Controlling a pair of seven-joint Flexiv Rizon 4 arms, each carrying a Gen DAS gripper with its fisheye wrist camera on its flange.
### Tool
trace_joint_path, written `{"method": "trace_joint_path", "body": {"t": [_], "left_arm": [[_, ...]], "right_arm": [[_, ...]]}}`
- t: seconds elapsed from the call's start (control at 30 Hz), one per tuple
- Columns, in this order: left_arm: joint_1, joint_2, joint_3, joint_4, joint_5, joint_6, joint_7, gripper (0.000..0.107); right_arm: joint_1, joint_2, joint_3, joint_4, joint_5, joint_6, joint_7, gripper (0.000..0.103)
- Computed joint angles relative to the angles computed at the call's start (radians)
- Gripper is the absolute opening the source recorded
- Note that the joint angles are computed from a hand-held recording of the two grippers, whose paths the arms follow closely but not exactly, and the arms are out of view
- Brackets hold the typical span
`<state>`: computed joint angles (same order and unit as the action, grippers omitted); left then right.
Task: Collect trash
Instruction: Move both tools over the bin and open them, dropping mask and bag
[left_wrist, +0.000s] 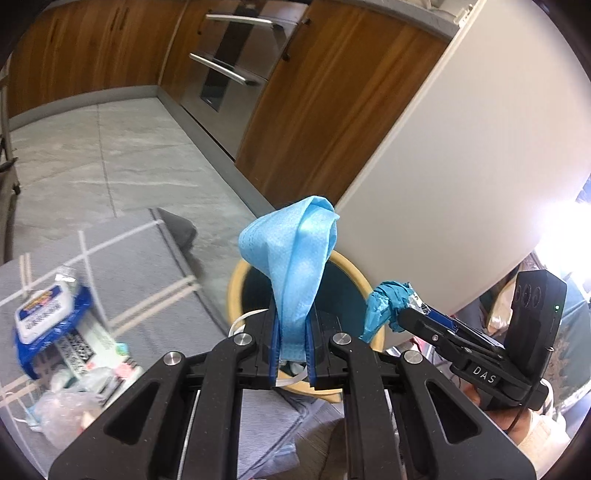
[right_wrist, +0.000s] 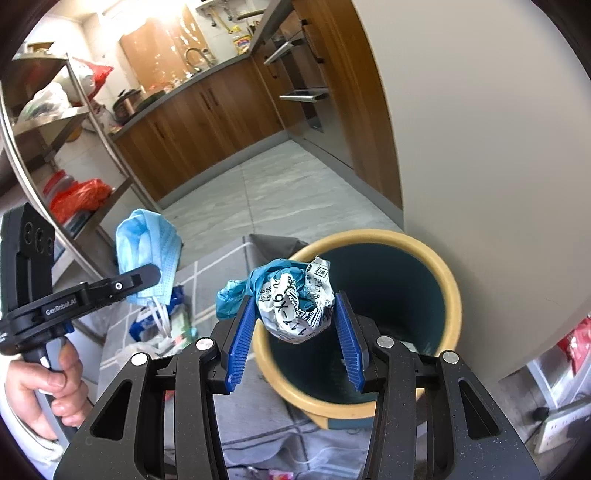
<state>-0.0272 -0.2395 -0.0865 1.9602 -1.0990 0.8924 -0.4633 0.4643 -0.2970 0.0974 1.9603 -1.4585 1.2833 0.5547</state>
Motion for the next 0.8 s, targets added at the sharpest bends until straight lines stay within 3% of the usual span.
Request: {"method": "trace_joint_path", "body": {"t": [0.23,0.67,0.8], "left_arm": [[-0.022,-0.063,-0.029,-0.039,0.047,-0.037,-0.055,0.01],[-0.032,-0.152,-0.073,-0.08,0.141,-0.003,-0.123,0.011],[-0.025,-0.167,-0.079,-0.092,0.15,-0.001,-0.144,0.024]], "right_arm": [[-0.006,0.015,0.008,0.045,0.08,-0.028,-0.039,0.045],[0.011,-0.002,-0.009,0.064,0.174,-0.033,-0.103,0.045],[0.015,-0.009,-0.011,0.062,0.2,-0.034,-0.119,0.046]]}}
